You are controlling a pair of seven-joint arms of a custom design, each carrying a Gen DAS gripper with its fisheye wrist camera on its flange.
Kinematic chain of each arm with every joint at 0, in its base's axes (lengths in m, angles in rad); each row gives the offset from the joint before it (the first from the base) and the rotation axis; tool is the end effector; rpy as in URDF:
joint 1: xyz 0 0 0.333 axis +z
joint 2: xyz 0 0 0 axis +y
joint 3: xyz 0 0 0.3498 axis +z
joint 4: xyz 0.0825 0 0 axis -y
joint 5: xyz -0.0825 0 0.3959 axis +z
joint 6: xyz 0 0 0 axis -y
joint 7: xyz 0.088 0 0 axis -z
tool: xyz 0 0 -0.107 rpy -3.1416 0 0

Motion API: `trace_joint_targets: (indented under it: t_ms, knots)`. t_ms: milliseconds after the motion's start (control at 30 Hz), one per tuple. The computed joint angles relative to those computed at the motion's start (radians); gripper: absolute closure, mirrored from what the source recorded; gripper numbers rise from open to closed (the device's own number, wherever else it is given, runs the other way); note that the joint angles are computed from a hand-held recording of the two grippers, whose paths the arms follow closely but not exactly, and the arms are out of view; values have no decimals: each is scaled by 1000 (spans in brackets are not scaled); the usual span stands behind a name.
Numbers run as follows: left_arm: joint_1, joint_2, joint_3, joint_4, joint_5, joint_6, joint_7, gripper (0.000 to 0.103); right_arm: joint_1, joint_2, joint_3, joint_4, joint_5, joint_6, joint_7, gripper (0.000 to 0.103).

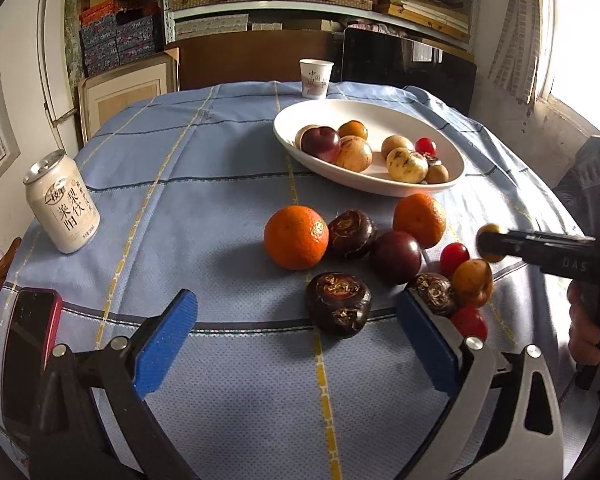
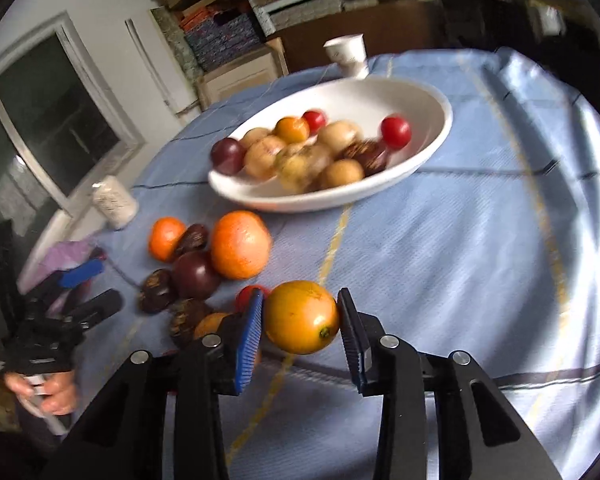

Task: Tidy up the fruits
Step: 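Move both open tools back to the fruit pile, then grasp the orange-yellow round fruit with the right tool while the left tool grasps a dark brown swirled fruit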

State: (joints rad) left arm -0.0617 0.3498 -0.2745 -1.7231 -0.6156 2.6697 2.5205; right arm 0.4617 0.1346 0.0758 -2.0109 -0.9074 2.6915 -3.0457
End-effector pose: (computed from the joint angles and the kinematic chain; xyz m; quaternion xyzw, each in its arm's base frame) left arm 0.6861 -0.1952 0.4777 -0.3612 0.8538 -0.3515 0.1300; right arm 0.5287 0.3430 0.4668 -0.5090 0.7744 -0.1955 0.3209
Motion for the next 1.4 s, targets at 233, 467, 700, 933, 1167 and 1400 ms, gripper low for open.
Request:
trace_joint_targets:
  t_ms: [233, 467, 700, 933, 1167, 1400]
  knots:
    - [2, 17, 0, 25, 13, -68, -3, 20, 13, -6, 17, 17, 19, -132, -40, 65]
    - [-31, 67, 26, 97, 103, -178, -93, 38, 10, -6, 17, 12, 40, -132, -51, 65]
    - [-51, 86, 27, 119, 156, -190, -123, 42, 10, -1, 20, 16, 71, -139, -79, 65]
    - [-65, 93, 28, 118, 200, -160, -151, 48, 12, -1, 18, 17, 76, -144, -85, 65]
    - [-66, 94, 28, 117, 211, -147, -165, 52, 13, 1, 18, 19, 83, -148, -91, 65]
    - [-77, 87, 32, 99, 244, -113, -177, 60, 14, 2, 18, 20, 82, -151, -93, 65]
